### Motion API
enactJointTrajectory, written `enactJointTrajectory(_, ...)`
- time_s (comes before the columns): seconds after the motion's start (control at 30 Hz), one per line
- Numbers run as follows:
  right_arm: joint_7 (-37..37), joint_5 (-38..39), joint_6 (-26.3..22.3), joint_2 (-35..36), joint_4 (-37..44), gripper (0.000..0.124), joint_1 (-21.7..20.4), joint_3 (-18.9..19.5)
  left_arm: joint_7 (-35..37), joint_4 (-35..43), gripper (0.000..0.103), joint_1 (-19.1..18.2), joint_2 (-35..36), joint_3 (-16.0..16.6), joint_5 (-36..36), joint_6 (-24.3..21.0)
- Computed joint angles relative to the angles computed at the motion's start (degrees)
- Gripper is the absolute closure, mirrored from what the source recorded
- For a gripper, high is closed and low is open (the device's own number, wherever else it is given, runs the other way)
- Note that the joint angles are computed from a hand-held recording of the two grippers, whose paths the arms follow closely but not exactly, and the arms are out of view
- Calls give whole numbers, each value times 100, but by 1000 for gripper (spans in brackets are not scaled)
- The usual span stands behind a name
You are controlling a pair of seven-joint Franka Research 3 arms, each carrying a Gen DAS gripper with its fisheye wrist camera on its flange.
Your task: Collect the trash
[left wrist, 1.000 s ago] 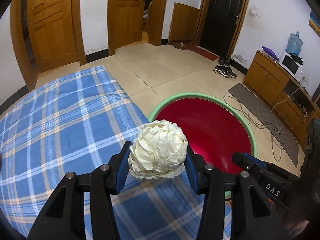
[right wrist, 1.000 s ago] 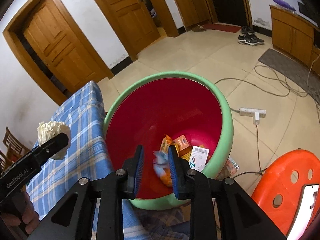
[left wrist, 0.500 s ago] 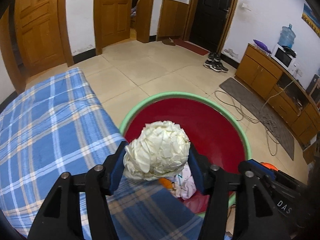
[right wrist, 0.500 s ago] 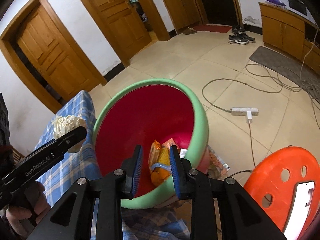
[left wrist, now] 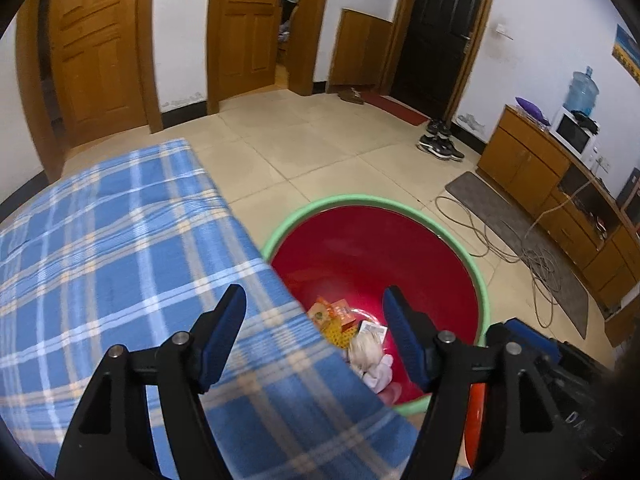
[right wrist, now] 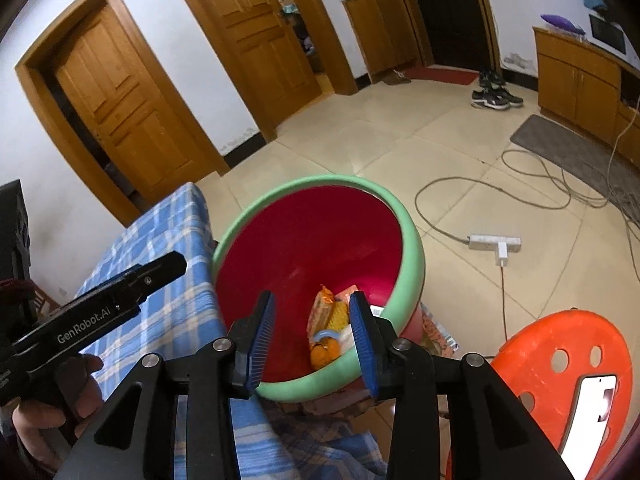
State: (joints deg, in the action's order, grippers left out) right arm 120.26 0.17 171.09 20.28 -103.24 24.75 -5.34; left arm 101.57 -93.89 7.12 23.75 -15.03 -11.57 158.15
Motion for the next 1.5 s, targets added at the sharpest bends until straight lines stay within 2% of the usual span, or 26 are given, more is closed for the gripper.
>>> enactJointTrajectory(0.23, -119, -102, 277, -325, -349, 84, 143, 54, -362, -1001, 33, 67, -820, 228, -108, 311)
enactJointTrajectory(0.37, -360, 6, 384, -473, -486, 81, 119, 274, -531, -1617, 33, 49, -1334, 428, -71, 562)
enactJointTrajectory(0.57, -497, -122, 531, -681, -686, 76, 369, 292, -1177, -2598, 33, -79, -2147, 876, 442, 972)
enactJointTrajectory(0.67, -376, -323, 588, -768, -778, 71, 583, 175, -1328, -3023, 32, -108, -2511, 1053, 578, 1150)
enactJointTrajectory(0.77, -19, -759, 656, -846, -875, 65, 912, -108, -1511, -3420, 29, -122, -2847, 1211, 711, 1367)
enactJointTrajectory(0.87, 403, -1244, 697, -923, -954, 61, 1182, -334, -2290, -3809, 25, 112, -3157, 1169, 1568, 1565)
enactJointTrajectory(0.93, 553, -1465, 690, -964, -977, 61, 1228, -338, -2738, -4041, 24, 269, -3353, 1132, 2045, 1670)
enactJointTrajectory(1.07, 1243, -2283, 600, -1015, -965, 54, 1473, -570, -3204, -4382, 19, 390, -3649, 1191, 2448, 1836)
enactJointTrajectory(1.17, 1408, -2554, 647, -1059, -1014, 53, 1333, -416, -3578, -4559, 18, 580, -3816, 1123, 2733, 1982)
enactJointTrajectory(1.27, 1787, -3015, 672, -1071, -1016, 52, 1342, -435, -3977, -4624, 18, 875, -3905, 932, 3088, 2015)
enactJointTrajectory(1.37, 1725, -3006, 674, -1078, -1041, 51, 1145, -199, -4359, -4687, 18, 1132, -3981, 770, 3424, 2065)
enactJointTrajectory(1.5, 1821, -3140, 670, -1101, -1069, 51, 1099, -146, -4718, -4721, 18, 1362, -4014, 630, 3784, 2075)
